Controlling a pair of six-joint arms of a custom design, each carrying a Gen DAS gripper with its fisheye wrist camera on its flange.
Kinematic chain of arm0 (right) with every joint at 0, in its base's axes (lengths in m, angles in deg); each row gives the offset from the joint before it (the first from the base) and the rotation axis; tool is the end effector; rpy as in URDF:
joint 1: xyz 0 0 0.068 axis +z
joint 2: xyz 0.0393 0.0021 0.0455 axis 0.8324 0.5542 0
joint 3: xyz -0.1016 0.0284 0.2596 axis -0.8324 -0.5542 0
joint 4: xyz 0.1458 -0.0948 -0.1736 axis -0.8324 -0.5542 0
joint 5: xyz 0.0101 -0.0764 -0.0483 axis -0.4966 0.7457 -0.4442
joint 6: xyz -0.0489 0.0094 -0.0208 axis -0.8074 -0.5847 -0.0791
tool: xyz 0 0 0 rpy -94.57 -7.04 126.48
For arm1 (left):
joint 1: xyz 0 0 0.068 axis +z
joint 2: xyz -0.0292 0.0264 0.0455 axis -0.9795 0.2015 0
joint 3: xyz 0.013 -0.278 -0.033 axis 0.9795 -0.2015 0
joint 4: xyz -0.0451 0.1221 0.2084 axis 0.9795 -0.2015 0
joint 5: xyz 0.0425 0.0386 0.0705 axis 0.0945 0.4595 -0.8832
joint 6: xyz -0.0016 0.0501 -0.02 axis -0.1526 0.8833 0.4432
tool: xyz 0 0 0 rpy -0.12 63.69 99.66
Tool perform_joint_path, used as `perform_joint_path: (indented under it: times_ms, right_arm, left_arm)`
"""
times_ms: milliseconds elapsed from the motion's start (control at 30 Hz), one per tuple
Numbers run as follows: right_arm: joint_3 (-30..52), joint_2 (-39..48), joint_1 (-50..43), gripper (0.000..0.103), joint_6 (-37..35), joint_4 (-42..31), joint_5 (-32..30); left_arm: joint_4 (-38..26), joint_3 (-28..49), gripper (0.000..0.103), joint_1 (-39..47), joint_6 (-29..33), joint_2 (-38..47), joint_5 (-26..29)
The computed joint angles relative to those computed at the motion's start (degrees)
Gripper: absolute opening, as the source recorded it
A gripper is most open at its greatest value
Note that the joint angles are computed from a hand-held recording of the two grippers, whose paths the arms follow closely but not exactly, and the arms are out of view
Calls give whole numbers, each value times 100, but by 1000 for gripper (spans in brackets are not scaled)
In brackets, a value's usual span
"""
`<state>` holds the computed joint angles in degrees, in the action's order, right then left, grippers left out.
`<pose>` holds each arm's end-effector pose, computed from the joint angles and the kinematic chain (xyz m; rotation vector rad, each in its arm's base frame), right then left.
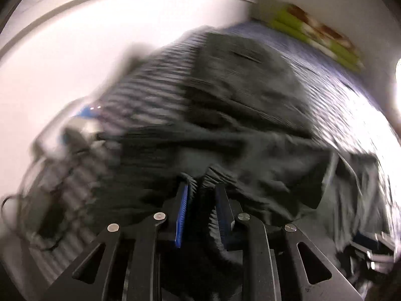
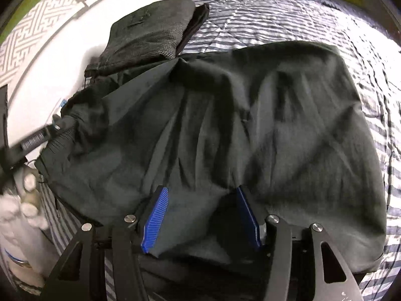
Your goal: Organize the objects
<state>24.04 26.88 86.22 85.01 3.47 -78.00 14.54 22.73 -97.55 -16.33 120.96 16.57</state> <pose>0.2334 0.1290 0.1024 0.5429 2.6363 0.2974 0.3619 -0.1241 0.1319 0.2632 2.5325 -0.1197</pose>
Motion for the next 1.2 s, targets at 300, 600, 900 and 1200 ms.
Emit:
perform_joint_path:
  times_ms: [300, 600, 900, 1200]
  right_arm:
    - [-53, -156, 413, 52, 163, -19, 329]
    - [503, 412, 808, 47, 49, -325, 510]
    - [440, 450, 897, 45, -133, -278, 539]
    - [-1634, -2918, 609, 45, 581, -704, 941]
  left_arm:
    - [726, -842, 67, 53, -164, -982, -268]
    - [-297, 86, 67, -816, 663, 196, 521]
    - [-386, 314, 67, -117, -147, 304, 798]
    - [-393, 33, 68, -177, 332, -174, 1485]
